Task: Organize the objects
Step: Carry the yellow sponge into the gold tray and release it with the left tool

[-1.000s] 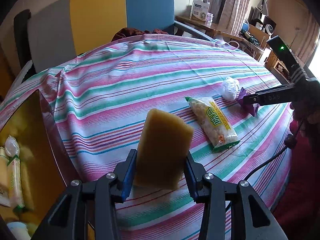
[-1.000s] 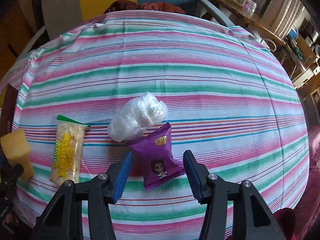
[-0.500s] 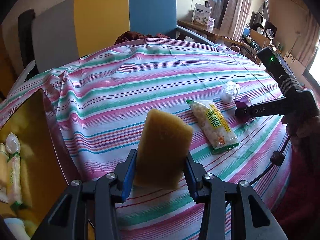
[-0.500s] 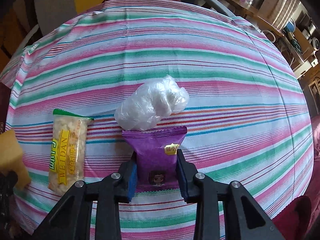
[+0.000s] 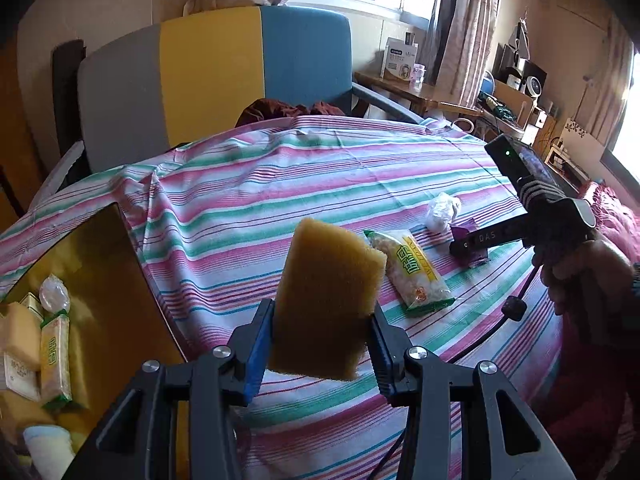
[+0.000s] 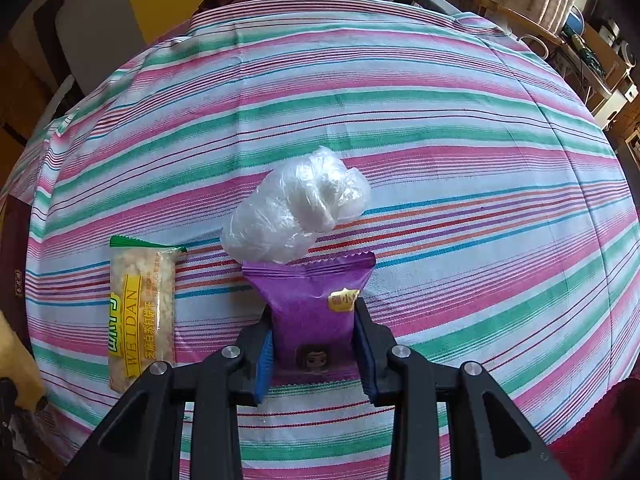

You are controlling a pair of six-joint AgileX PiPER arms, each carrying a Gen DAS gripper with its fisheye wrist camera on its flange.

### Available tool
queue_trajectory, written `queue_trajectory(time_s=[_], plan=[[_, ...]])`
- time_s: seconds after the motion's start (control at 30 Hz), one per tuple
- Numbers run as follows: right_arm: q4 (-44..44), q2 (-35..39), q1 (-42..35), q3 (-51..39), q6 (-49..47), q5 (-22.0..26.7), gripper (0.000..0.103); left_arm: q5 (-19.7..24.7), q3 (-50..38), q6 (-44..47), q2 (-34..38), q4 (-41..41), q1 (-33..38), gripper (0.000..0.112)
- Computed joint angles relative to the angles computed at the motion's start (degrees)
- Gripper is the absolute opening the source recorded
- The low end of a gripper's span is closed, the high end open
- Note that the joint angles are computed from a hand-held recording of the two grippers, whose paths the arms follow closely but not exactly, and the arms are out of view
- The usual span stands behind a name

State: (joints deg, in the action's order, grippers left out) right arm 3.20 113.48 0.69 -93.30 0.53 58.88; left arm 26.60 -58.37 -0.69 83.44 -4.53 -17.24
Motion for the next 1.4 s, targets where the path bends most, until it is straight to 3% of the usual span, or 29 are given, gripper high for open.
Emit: queue_trajectory(time_s=[0.37, 0.97, 1.1, 1.27, 1.4], plan=[[0.5, 0.2, -1.1, -0.9, -1.2, 0.6, 0.035, 1.7, 2.0, 0.8, -6.1, -0.9, 1.8, 0.045], [1.0, 1.3, -3.3, -4.1, -3.7, 2.7, 0.035, 5.4, 3.7, 11.1, -9.2, -10.5, 14.6, 0.045], [0.1, 1.7, -3.5, -5.3, -4.2, 3.3, 0.035, 7.9, 4.2, 17.8, -10.0, -17.1, 21.6, 0.045], [-1.5, 2.3, -3.5, -7.0, -4.7, 4.1, 0.035, 17.4, 0.9, 28.2, -6.5, -29.9, 38.8, 0.045], [-2.0, 2.5, -3.6, -8.0, -5.2, 4.7, 0.034, 22.3, -2.8, 29.6, -1.4, -33.4, 46.7, 0.045]])
